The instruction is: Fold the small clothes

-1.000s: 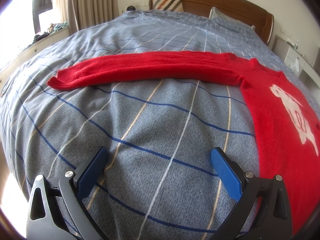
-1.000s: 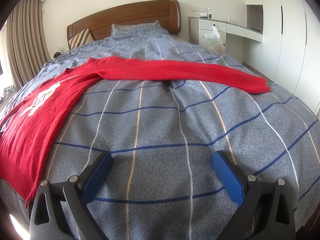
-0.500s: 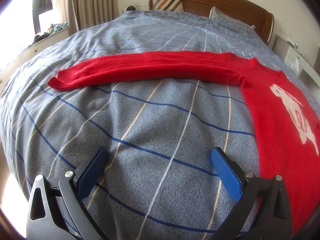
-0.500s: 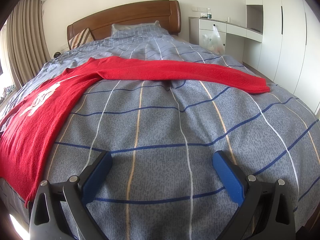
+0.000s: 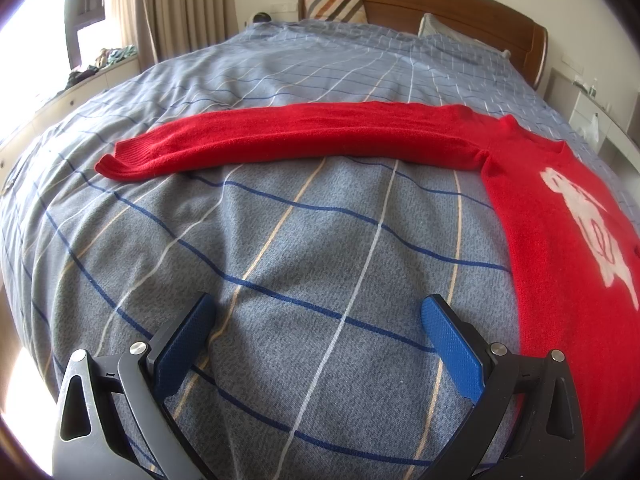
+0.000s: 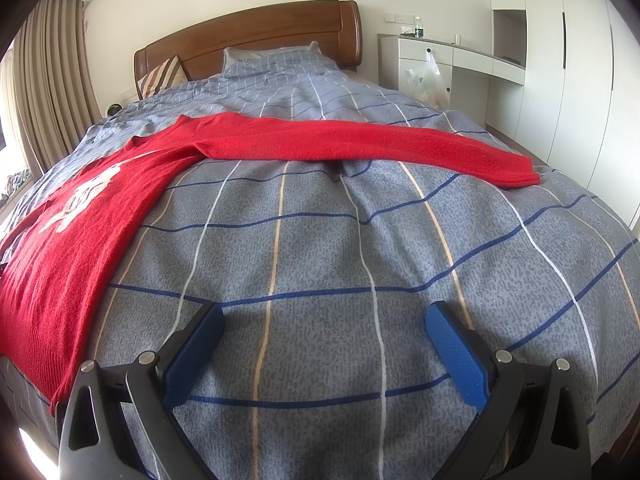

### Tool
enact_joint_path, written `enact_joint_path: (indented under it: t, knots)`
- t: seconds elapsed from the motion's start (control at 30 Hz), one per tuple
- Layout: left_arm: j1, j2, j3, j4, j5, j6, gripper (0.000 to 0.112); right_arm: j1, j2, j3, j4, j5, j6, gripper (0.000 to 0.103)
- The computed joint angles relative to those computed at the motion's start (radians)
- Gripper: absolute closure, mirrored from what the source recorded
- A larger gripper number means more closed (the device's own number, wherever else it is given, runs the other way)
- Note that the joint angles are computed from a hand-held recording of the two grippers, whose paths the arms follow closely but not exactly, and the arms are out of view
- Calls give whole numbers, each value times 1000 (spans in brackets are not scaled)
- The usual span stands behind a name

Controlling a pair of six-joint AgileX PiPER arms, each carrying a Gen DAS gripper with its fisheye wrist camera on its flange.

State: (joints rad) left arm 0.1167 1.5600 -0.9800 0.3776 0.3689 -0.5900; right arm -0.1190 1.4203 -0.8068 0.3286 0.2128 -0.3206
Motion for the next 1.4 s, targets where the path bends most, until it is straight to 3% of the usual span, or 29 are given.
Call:
enact_joint_path:
  t: [0.2, 0.33, 0.43, 0.53, 0.63, 0.77, 0.9, 1.0, 1.03, 1.1, 1.13, 1.17, 1.27, 1.4]
  knots:
    - [-4, 5, 5, 63, -2, -47, 10, -1, 0, -2, 16, 5, -18, 3]
    - [5, 4, 7, 39, -9, -19, 10, -21, -5, -27, 65, 65, -61, 3]
    - [16, 4, 6, 3, -15, 25, 10, -108, -28, -61, 318, 194, -273, 4]
    - [13, 3, 7, 6, -16, 23, 10, -284, -10, -166, 618, 408, -403, 4]
    - [11, 3, 7, 7, -14, 19, 10, -433, 122, -336, 798, 547, -339, 4]
    - [24, 1, 6, -44, -19, 69, 10, -514, 318, -528, 677, 568, 31, 22]
    - [17, 5, 4, -9, -16, 41, 10, -538, 397, -586, 764, 537, 31, 23]
    - [19, 5, 4, -9, -16, 43, 10, -511, 482, -713, 677, 563, 129, 26]
    - [19, 6, 3, -10, -17, 43, 10, -501, 502, -751, 634, 572, 166, 36]
    - [11, 6, 3, 9, -14, 21, 10, -484, 543, -822, 569, 594, 212, 68]
    - [8, 7, 3, 19, -13, 11, 10, -481, 568, -860, 548, 624, 225, 95]
    - [9, 8, 3, 21, -13, 9, 10, -480, 592, -901, 527, 660, 239, 95]
    - [10, 7, 3, 15, -15, 14, 10, -439, 577, -974, 414, 660, 283, 95]
    - [6, 8, 3, 29, -12, -2, 10, -319, 565, -1187, 327, 693, 296, 95]
